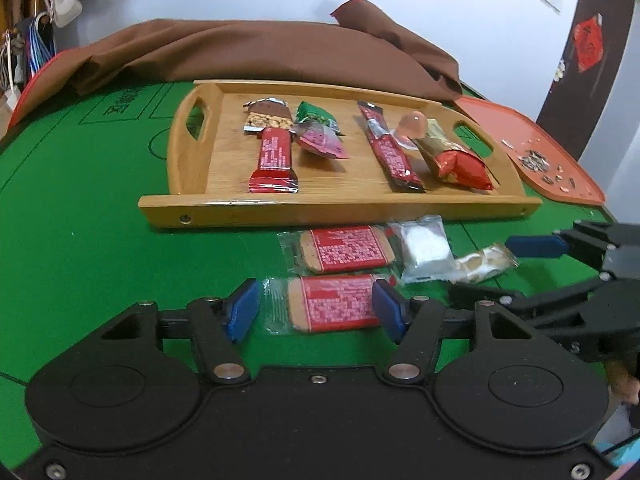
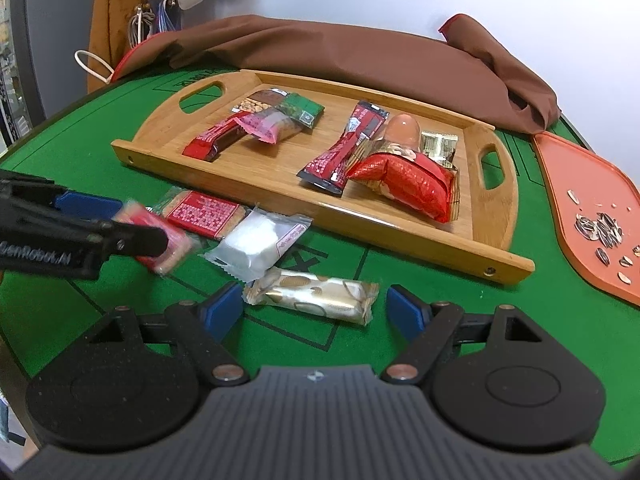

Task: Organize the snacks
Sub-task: 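Close the right tool on the silver bar and lift it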

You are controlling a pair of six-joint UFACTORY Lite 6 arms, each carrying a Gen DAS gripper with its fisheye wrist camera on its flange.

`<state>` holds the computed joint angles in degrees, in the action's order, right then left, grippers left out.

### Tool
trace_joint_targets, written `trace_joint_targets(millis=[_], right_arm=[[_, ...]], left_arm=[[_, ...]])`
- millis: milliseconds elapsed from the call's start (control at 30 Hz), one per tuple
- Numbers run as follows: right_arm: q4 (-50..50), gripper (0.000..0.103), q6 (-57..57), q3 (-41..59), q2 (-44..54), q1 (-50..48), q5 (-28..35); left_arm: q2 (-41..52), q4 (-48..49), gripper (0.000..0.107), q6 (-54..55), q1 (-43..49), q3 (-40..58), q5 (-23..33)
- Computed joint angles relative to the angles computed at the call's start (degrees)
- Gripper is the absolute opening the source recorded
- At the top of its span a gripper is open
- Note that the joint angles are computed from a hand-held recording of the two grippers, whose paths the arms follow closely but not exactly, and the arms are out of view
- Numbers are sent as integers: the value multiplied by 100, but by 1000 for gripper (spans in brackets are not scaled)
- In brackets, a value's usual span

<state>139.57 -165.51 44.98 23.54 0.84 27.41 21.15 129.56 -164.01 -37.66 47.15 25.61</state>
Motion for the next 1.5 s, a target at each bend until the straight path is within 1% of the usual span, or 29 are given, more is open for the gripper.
trace_joint_targets(millis=[67, 133, 200, 233, 500, 567, 633, 700, 733, 767, 933, 1000, 1200, 1233, 1267, 1300, 1367, 1400, 1467, 1500], right_arm=[[53, 88, -29, 29, 30, 23, -16], [87, 88, -64, 25, 37, 26, -10], [123, 88, -129, -20, 2, -4, 26], [126, 88, -157, -33, -12, -32, 40], [68, 89, -123, 10, 1, -300, 48], [15, 91, -155, -2, -4, -346, 79], [128, 92, -373, -32, -10, -338, 110], [236, 94, -585, -29, 8, -303, 121], [258, 95, -670, -9, 32, -280, 119], [219, 96, -701, 31, 70, -264, 111], [-135, 101, -496, 332, 297, -190, 6], [-162, 101, -512, 415, 349, -144, -23], [-331, 101, -324, 583, 447, -52, -106], [-386, 101, -253, 601, 451, -53, -128], [-460, 98, -150, 619, 453, -58, -155], [-717, 96, 168, 664, 458, -87, -200], [-1445, 87, 1081, 765, 467, -194, -237], [-1558, 84, 1342, 774, 437, -217, -290], [-1506, 75, 1402, 731, 385, -272, -256], [-1575, 72, 1527, 708, 342, -310, -249]], left_arm=[[27, -136, 71, 110, -93, -1, 120], [54, -244, 73, 189, -171, -8, 195], [82, -166, 77, 150, -210, -4, 195], [102, -67, 81, 78, -227, -8, 202], [465, -215, 89, 171, -353, 336, 291], [555, -270, 89, 252, -387, 419, 319], [628, -454, 87, 488, -445, 491, 365], [662, -638, 80, 728, -504, 523, 433], [660, -737, 72, 852, -536, 517, 485], [628, -765, 70, 899, -550, 482, 502], [365, -236, 63, 482, -432, 222, 377], [334, -260, 61, 518, -451, 206, 378], [412, -390, 62, 722, -554, 219, 532], [409, -397, 62, 713, -566, 206, 526], [402, -391, 62, 703, -575, 192, 542], [403, -406, 63, 710, -568, 199, 523], [369, -386, 65, 634, -559, 160, 509], [340, -350, 66, 586, -553, 128, 503], [302, -291, 81, 471, -532, 78, 486], [291, -182, 84, 331, -513, 35, 506]])
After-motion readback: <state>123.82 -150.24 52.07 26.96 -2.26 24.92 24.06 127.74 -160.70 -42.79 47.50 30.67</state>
